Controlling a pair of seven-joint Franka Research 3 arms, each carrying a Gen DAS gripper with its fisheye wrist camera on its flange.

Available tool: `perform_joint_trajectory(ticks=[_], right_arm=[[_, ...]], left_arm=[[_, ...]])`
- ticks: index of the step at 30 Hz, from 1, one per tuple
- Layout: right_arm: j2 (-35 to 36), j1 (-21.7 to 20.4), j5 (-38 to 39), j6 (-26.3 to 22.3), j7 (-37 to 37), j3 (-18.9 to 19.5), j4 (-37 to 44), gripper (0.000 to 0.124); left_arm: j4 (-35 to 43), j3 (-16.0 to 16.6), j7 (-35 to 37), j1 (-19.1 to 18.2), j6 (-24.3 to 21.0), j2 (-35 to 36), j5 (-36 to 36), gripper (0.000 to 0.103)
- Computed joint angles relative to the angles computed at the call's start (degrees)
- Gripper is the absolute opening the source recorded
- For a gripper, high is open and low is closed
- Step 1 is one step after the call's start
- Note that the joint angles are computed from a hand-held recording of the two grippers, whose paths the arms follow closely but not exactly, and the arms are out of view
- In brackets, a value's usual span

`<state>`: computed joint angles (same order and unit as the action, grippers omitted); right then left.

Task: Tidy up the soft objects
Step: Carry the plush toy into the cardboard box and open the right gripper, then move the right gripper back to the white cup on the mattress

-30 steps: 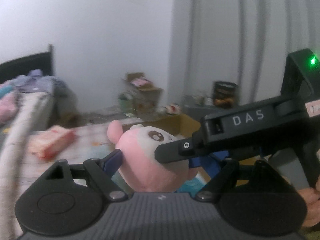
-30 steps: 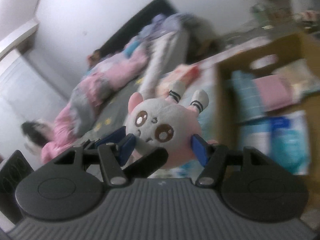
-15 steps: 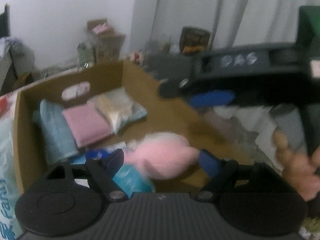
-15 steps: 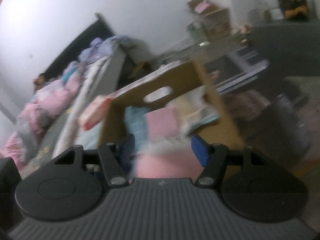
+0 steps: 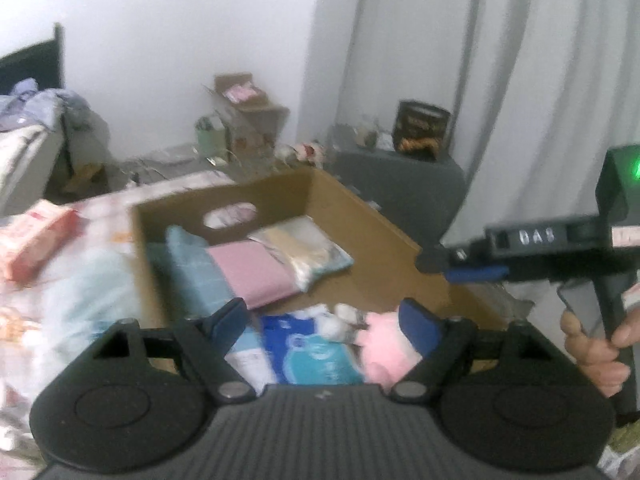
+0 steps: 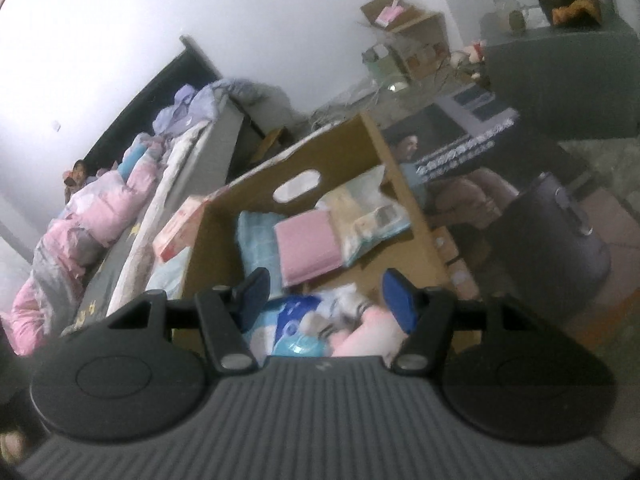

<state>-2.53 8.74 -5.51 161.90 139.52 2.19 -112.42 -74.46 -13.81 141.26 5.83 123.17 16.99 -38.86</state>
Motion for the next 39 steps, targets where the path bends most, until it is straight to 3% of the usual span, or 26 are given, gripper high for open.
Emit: perform_joint_trajectory(ticks=[3, 8, 12, 15, 19, 23, 29, 39], right_arm=[[0.7, 1.3, 6.2, -4.7, -5.7, 0.1, 2.5, 0.063], [5.8, 2.7, 12.0, -20.9, -13.7, 0.1, 13.4, 0.063], [13.6, 3.0, 15.5, -36.7, -18.8, -0.1, 26.3, 0.063], [19.3, 2.8, 18.4, -47.0, -18.8, -0.5, 34.9, 0.063], [24.6, 2.8, 19.6, -53.1, -16.3, -1.2, 41.8, 0.063], [26.2, 2.3, 22.1, -50.3, -13.8, -1.3, 41.2, 0.063], [27.8, 4.1, 17.4, -45.7, -14.6, -2.1, 43.5, 0.063], [24.5, 4.7, 16.0, -32.8, -12.9, -2.4, 36.5, 0.063]], left_arm=[[-1.2, 1.0, 1.2, 2.3, 0.3, -1.8, -2.4, 0.085], [-3.2, 3.1, 3.9, 5.2, 2.2, -3.5, -5.6, 0.085], [-3.2, 4.7, 3.6, 7.2, 2.8, -3.2, -6.3, 0.085], [-2.7, 5.3, 2.8, 8.7, 3.0, -2.4, -6.4, 0.085], [-2.1, 5.1, 2.0, 10.3, 3.3, -1.0, -6.7, 0.085], [-1.2, 4.8, 0.2, 11.2, 2.6, 0.6, -5.8, 0.085], [-2.5, 4.6, -1.1, 12.4, 2.2, 1.1, -4.2, 0.085], [-8.1, 5.6, 1.1, 13.5, 6.1, -1.0, -3.1, 0.085]])
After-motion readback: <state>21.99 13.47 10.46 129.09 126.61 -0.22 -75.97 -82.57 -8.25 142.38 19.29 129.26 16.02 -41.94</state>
